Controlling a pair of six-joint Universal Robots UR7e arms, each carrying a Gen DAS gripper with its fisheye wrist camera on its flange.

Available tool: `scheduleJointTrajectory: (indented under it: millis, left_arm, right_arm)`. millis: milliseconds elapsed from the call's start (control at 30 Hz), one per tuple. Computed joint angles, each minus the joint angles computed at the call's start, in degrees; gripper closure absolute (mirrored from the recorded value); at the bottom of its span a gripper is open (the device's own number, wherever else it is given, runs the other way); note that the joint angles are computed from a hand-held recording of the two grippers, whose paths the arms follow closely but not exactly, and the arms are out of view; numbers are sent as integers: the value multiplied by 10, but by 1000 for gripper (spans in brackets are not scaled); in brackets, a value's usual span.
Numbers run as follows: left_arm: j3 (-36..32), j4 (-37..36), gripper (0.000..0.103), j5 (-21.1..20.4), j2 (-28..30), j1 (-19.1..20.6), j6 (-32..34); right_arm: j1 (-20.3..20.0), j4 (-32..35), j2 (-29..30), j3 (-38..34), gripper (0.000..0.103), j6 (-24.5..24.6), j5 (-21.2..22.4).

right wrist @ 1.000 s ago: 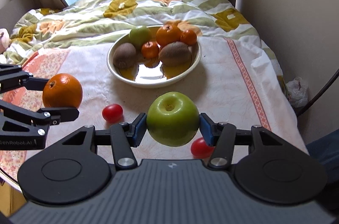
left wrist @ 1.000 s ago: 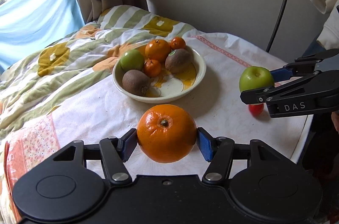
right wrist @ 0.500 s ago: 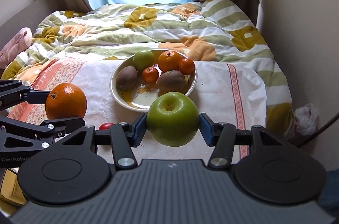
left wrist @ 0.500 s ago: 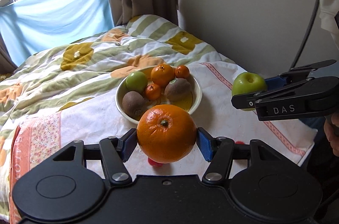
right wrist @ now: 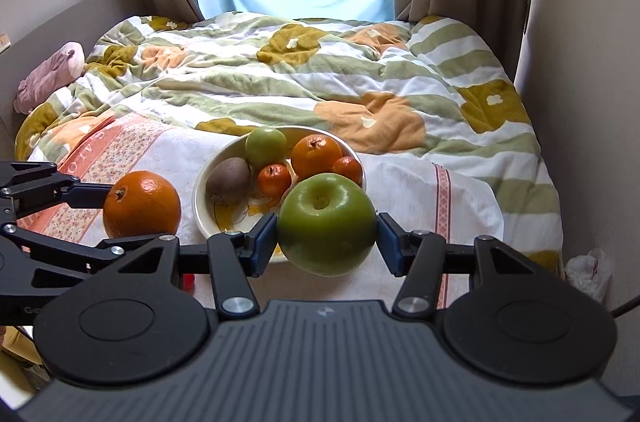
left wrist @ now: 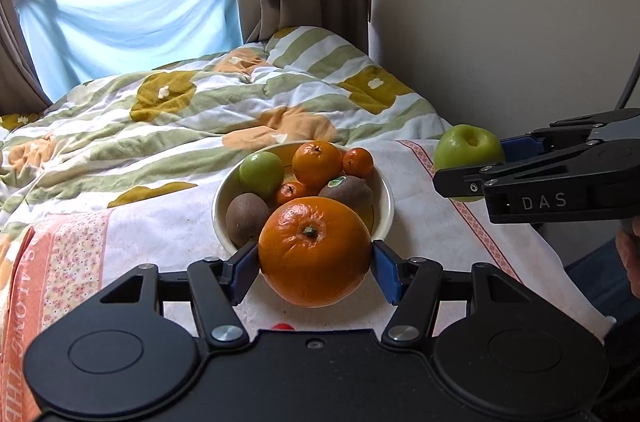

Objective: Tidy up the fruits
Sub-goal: 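Carry the orange and apple into the duck bowl and release both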

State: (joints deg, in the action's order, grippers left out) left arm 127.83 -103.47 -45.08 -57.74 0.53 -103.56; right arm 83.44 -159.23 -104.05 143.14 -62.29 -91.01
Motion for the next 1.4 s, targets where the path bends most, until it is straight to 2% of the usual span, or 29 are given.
scheduleJointTrajectory:
  millis: [200,500,633,833,900,933,967,1000,1167,1400]
  left_arm:
    - [15,-27,38,24,-5,51,50]
    - [34,-113,38,49,20,122,174]
    - [34,-152,38,53,42,142,230]
    - [32,-178,38,44,56,161,262]
    - [37,-187,35,47,54,157,268]
    - [40,-190,30,51,50,151,268]
    - [43,-190,16,53,45,146,263]
    - [47,-188,7,56,40,139,256]
    - [52,-143,6,42,8,111,202]
    - [46,-24,6,17,-26,57,70]
  right_arm:
    - [14,-32,53,-10,35,42,-13]
    - [23,-80,123,-19,35,83,-48]
    - [24,-99,147,-21,35,95,-62]
    - [23,-115,166,-24,35,109,-74]
    - [24,-117,167,-24,35,112,-76]
    - [25,-119,168,-24,35,114,-77]
    - [26,-119,168,-24,35,115,-78]
    - [26,-119,167,-24,35,116,-78]
    - [28,-115,162,-23,35,117,-77]
    - [32,-107,162,-20,35,113,-69]
